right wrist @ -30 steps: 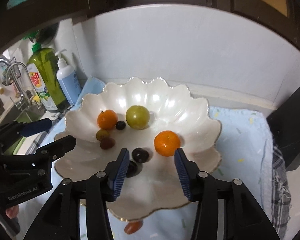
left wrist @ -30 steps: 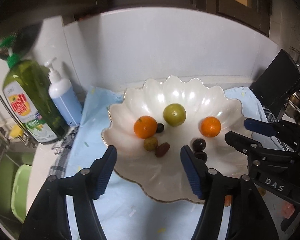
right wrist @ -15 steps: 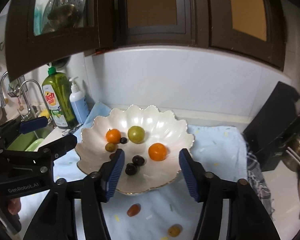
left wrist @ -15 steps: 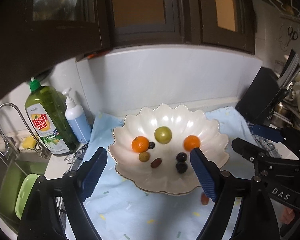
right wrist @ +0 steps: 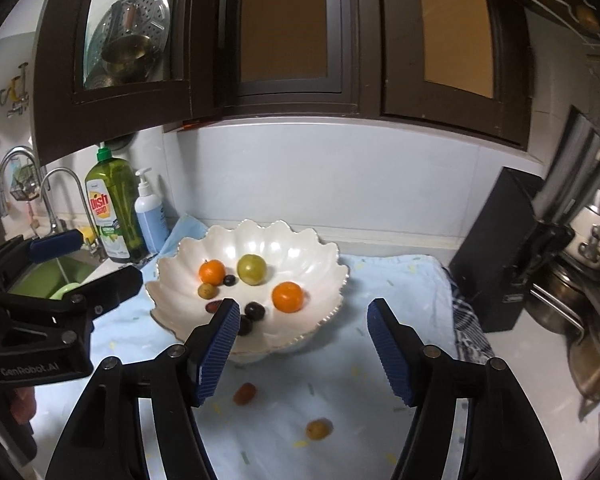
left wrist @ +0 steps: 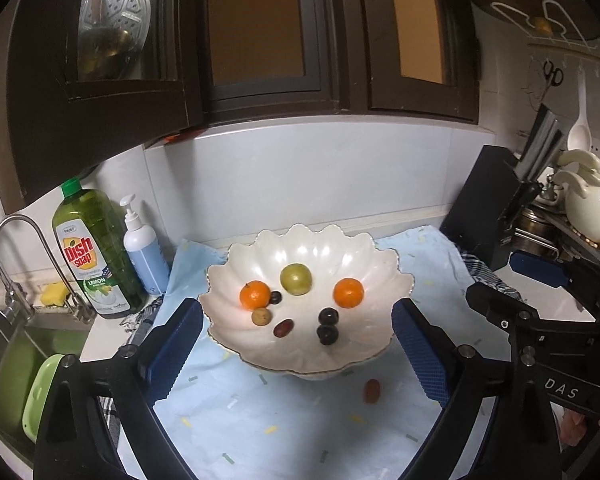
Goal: Organize fruits
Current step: 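Withdraw both grippers from the bowl back over the cloth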
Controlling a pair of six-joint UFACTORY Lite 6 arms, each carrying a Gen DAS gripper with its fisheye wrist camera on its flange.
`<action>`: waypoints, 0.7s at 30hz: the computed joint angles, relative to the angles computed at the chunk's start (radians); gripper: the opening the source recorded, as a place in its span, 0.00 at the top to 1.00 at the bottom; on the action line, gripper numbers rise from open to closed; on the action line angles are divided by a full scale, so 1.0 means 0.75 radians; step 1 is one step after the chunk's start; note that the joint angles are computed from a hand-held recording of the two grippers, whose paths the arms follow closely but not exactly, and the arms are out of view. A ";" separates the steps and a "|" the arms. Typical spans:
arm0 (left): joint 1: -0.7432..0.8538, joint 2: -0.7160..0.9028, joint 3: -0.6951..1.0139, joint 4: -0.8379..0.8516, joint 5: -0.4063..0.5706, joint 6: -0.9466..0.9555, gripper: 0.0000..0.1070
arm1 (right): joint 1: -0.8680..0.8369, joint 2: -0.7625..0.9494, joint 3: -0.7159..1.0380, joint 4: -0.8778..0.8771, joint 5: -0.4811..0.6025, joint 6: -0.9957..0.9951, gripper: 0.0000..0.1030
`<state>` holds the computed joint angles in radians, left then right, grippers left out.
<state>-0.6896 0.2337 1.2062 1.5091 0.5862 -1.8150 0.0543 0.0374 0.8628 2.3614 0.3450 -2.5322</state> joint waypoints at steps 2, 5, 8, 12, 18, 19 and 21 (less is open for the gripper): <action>-0.025 -0.014 -0.032 0.045 0.011 -0.040 0.10 | -0.014 -0.038 -0.053 0.060 0.012 -0.072 0.35; -0.068 -0.019 -0.064 0.087 0.050 -0.085 0.10 | -0.028 -0.090 -0.135 0.179 0.040 -0.203 0.35; -0.106 -0.032 -0.102 0.128 0.074 -0.136 0.10 | -0.042 -0.137 -0.216 0.267 0.076 -0.316 0.35; -0.140 -0.029 -0.136 0.149 0.077 -0.174 0.10 | -0.063 -0.178 -0.298 0.280 0.113 -0.356 0.35; -0.160 -0.003 -0.197 0.199 0.042 -0.253 0.11 | -0.088 -0.158 -0.353 0.273 0.137 -0.367 0.35; -0.161 0.009 -0.202 0.205 0.035 -0.263 0.13 | -0.087 -0.142 -0.355 0.276 0.137 -0.376 0.35; -0.160 0.031 -0.207 0.221 0.020 -0.277 0.15 | -0.082 -0.106 -0.359 0.287 0.138 -0.401 0.35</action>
<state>-0.8096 0.2566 1.0509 1.6750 0.6009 -2.0227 -0.0071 -0.0419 0.5938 2.5764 0.4482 -2.8327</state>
